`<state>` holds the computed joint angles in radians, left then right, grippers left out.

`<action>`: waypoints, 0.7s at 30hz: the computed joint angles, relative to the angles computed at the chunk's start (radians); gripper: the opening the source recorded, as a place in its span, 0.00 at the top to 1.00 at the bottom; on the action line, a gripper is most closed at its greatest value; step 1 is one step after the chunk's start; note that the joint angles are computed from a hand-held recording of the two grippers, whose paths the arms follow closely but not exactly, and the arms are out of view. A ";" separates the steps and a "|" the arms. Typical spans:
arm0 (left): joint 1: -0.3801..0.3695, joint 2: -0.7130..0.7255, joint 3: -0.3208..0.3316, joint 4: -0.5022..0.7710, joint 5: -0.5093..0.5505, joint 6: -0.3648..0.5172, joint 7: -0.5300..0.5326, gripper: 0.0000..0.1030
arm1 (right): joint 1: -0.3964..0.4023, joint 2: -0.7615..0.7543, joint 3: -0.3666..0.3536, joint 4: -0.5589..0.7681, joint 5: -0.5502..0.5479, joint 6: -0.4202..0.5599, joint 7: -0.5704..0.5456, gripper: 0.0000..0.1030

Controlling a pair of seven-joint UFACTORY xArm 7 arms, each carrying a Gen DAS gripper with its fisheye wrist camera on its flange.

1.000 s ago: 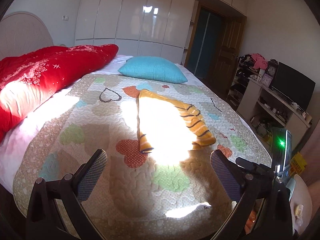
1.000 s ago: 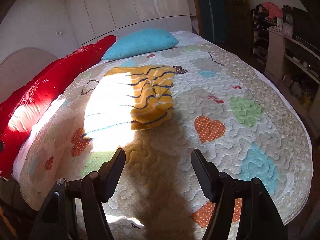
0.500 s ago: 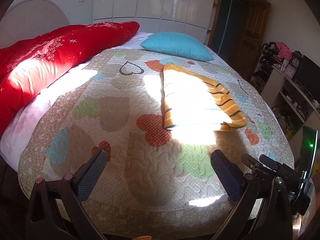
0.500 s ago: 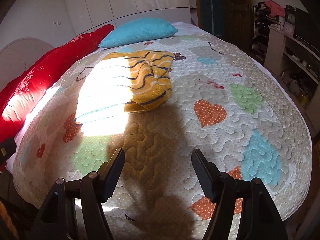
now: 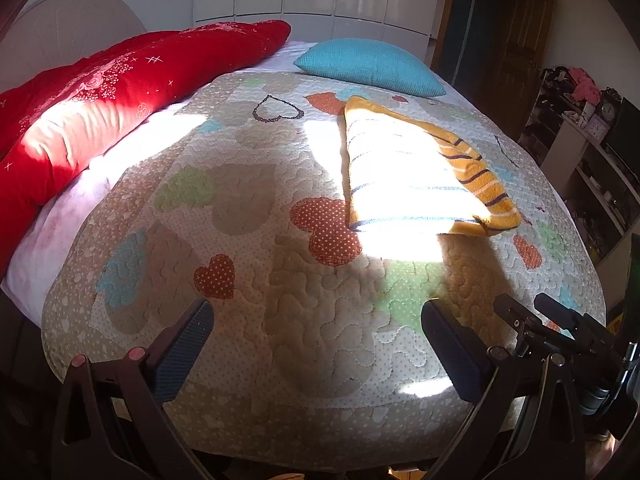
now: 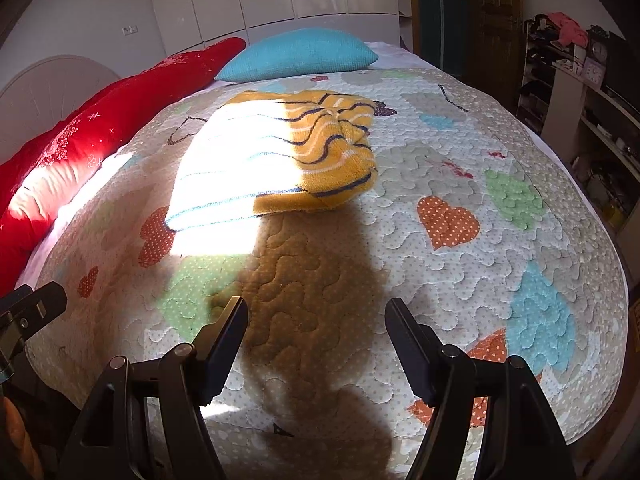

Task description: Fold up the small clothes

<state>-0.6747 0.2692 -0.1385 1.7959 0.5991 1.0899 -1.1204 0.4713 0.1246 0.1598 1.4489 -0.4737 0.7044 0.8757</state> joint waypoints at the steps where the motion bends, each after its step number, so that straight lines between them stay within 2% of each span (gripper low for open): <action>1: -0.001 0.003 -0.001 0.004 -0.001 0.004 0.002 0.00 | -0.001 -0.001 -0.001 -0.002 0.002 0.000 0.000 0.26; 21: 0.000 0.019 0.000 0.004 -0.050 -0.014 0.038 0.00 | -0.006 -0.002 0.000 -0.009 0.019 -0.002 -0.007 0.25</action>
<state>-0.6751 0.2882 -0.1383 1.8001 0.5495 1.0754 -1.0824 0.4656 0.1230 0.1598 1.4402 -0.4551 0.7029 0.8684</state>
